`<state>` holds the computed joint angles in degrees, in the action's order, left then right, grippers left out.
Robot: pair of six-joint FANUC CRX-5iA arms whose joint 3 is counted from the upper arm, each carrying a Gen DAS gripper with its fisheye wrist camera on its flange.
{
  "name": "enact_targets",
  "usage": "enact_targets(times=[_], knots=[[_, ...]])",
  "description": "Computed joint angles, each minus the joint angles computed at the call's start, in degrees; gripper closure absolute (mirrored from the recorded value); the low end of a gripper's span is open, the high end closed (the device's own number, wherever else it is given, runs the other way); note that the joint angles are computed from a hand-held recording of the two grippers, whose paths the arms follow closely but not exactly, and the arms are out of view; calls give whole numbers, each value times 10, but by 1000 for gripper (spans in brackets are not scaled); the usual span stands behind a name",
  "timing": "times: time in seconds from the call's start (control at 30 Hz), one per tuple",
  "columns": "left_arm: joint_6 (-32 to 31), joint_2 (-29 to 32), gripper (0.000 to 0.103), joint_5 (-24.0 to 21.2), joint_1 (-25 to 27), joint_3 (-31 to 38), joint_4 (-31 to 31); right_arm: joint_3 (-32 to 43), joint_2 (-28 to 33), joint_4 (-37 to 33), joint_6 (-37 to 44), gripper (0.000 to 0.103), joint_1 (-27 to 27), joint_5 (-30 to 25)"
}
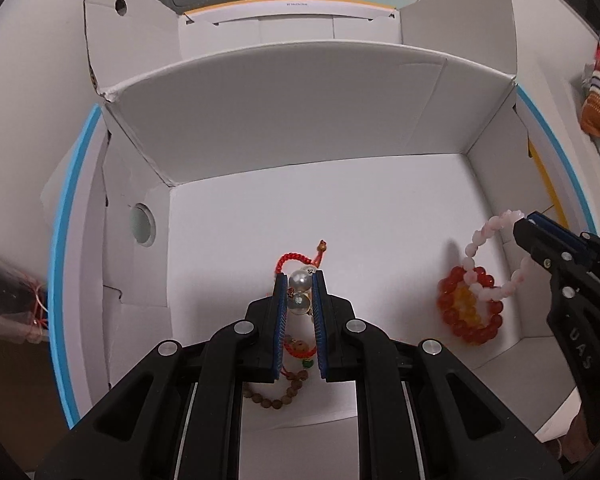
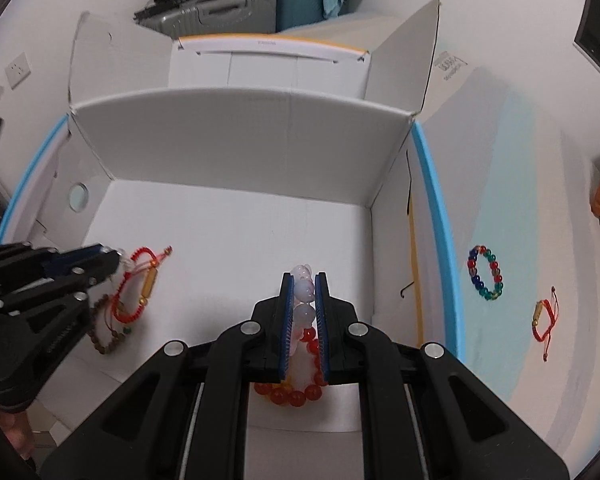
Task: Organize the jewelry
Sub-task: 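Open both tools to drop the pearls and pink bracelet into the box, then move both tools back over the remaining bracelets on the bed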
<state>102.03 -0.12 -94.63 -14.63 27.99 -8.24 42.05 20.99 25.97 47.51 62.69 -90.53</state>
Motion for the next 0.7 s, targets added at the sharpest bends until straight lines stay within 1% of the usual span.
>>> enact_targets(times=[0.07,0.33,0.37,0.4,0.43,0.47,0.5,0.53,0.57,0.6,0.63,0.67,0.7], knots=[[-2,4,91,-8,-7,8,-15,5,4,-3,1,93,0,-5],[2,1,88,-15,-3,9,-19,14,6,0,-3,91,1,-11],[3,-1,83,-15,-3,8,-19,15,6,1,-3,86,2,-11],[4,-4,78,-12,-1,6,-17,13,3,4,-5,75,3,-8],[9,-9,67,-9,-1,4,-20,9,-2,6,-9,69,4,-4],[16,-11,59,-8,-7,8,-27,-3,-11,12,-19,58,7,7],[16,-13,57,-6,-7,8,-28,-9,-16,18,-25,52,9,13],[15,-16,52,-2,-5,9,-26,-16,-23,24,-29,49,11,20],[18,-18,48,0,-5,11,-26,-22,-29,29,-33,42,13,27],[22,-20,40,2,-8,14,-30,-27,-34,34,-38,36,14,31],[24,-23,33,5,-13,18,-35,-33,-39,41,-43,34,16,34],[25,-22,26,7,-14,22,-37,-41,-45,51,-49,28,18,38],[25,-22,24,10,-17,25,-40,-46,-48,62,-55,22,19,38]])
